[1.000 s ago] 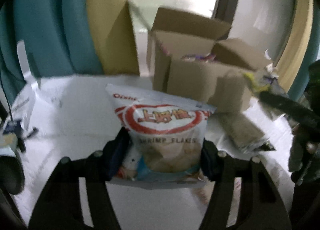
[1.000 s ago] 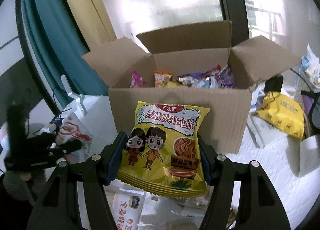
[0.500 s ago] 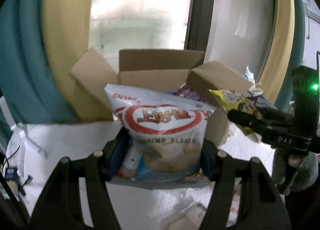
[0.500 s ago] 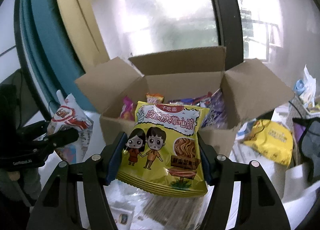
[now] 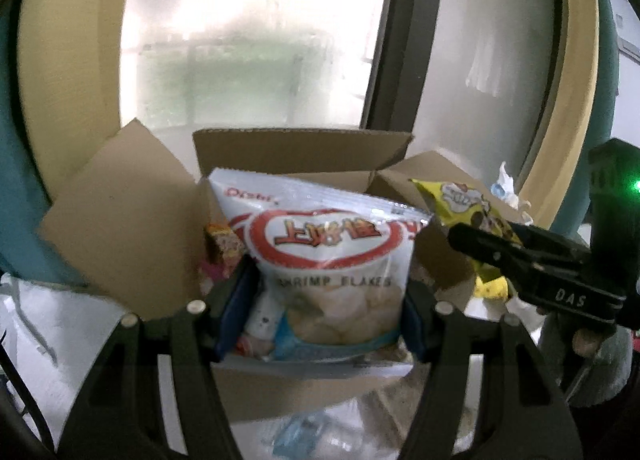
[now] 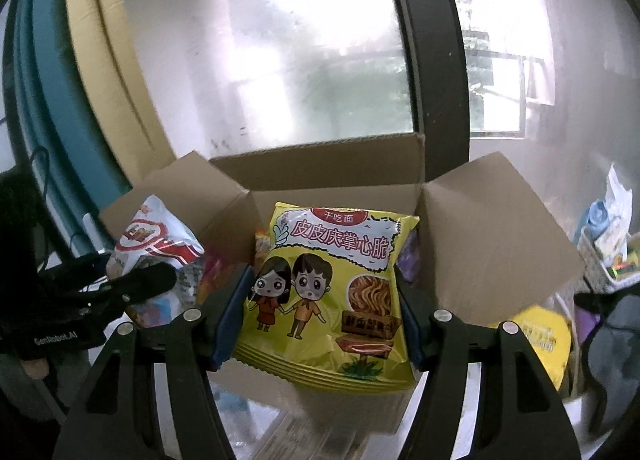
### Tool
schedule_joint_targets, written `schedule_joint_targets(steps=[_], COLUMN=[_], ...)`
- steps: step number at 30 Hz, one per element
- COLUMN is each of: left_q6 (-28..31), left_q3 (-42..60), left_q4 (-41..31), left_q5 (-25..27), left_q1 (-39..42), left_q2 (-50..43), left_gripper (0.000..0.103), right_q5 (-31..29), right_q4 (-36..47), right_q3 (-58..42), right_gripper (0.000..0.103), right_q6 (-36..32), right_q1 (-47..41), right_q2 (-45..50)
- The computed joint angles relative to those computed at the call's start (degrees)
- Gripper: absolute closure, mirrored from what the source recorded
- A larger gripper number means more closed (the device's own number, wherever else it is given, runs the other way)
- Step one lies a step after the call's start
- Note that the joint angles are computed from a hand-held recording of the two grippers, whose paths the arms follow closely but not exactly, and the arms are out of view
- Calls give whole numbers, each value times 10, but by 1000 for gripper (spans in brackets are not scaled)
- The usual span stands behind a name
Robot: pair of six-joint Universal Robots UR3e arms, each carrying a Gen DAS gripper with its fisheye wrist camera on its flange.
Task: Organize snacks
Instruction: 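Carry both bags over the cardboard box, then open both tools to drop the bags into the box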
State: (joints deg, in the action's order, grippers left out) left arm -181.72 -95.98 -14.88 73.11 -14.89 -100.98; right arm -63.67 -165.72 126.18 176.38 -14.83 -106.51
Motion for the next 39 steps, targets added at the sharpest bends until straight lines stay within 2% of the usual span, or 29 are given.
schedule_joint_targets(steps=[8,11,14,17,20,29,39], left_q6=[-40,-43,-44,-48,-53,-37,-22], left_q3=[151,186,195,200,195,123,22], left_q4=[-22,-34,-30,-32,-30,-5,1], left_q5=[9,18,23,21,16,24,28], left_q1=[-12,-14,-12,-9,-7,-17,-27], left_q2=[-131,-160,-174,-180,-180,-123,-14], left_gripper=[35,25,19,17,16,16,16], right_q5=[-39,-41,-41,-35,-37,-33,-30], right_q4=[-38,-61,-98,-120,-111,-92,-12], right_q3=[-76,-92,-91,-81,-82,-57,13], right_gripper=[35,30,21,20,20,20,20], right_q6=[21,31,51,69,59,60,48], right_q1=[33,37,34,24,24,22,13], right_q2=[117,153,177,188,192,145,-7])
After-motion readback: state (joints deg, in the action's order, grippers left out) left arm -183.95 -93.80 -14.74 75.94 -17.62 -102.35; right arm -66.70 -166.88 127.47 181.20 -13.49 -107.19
